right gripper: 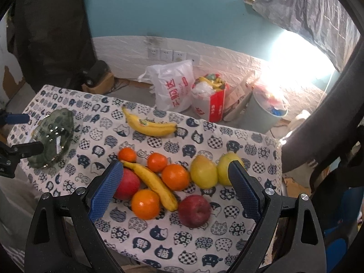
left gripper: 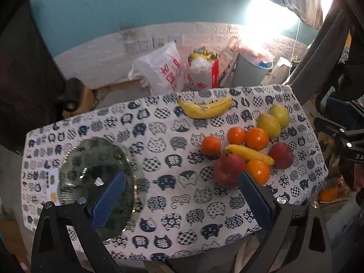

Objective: Organize fruits
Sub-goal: 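Close the right tool on a yellow-green pear while the left tool approaches a red apple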

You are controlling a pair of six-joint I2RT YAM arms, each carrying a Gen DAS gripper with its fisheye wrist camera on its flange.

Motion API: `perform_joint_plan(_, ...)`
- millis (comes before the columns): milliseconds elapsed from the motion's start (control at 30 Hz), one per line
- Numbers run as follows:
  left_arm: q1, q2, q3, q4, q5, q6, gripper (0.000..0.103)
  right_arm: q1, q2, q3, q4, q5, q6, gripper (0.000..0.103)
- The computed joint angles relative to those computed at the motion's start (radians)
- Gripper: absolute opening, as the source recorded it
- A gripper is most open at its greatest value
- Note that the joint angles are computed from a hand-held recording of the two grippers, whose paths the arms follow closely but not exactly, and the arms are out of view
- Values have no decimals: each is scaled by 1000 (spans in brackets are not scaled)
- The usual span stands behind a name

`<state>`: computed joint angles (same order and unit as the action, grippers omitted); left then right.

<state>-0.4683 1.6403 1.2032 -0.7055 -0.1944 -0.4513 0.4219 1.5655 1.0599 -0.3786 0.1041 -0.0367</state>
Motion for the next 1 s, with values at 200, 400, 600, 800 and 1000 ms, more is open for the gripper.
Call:
perform_joint_plan(200, -5, 125, 79, 13, 31, -3, 101, -94, 68, 46, -35, -53, -61, 92)
perform_joint_plan(400, -11, 240, 172, 9, 41, 6, 101, -186, 155, 91, -63, -72, -111, 92)
perform_joint_plan(600, -7, 376, 294, -23, 52, 25, 101, -255, 295, 192, -111, -74, -150, 92)
perform_joint_plan(800, -4, 478, 388, -38, 55, 32, 101, -300, 439, 317, -145, -73, -166, 92)
perform_joint_plan(1000, 12, 555, 467, -49, 67, 25, 101, -338, 587, 456, -183, -85, -153, 92)
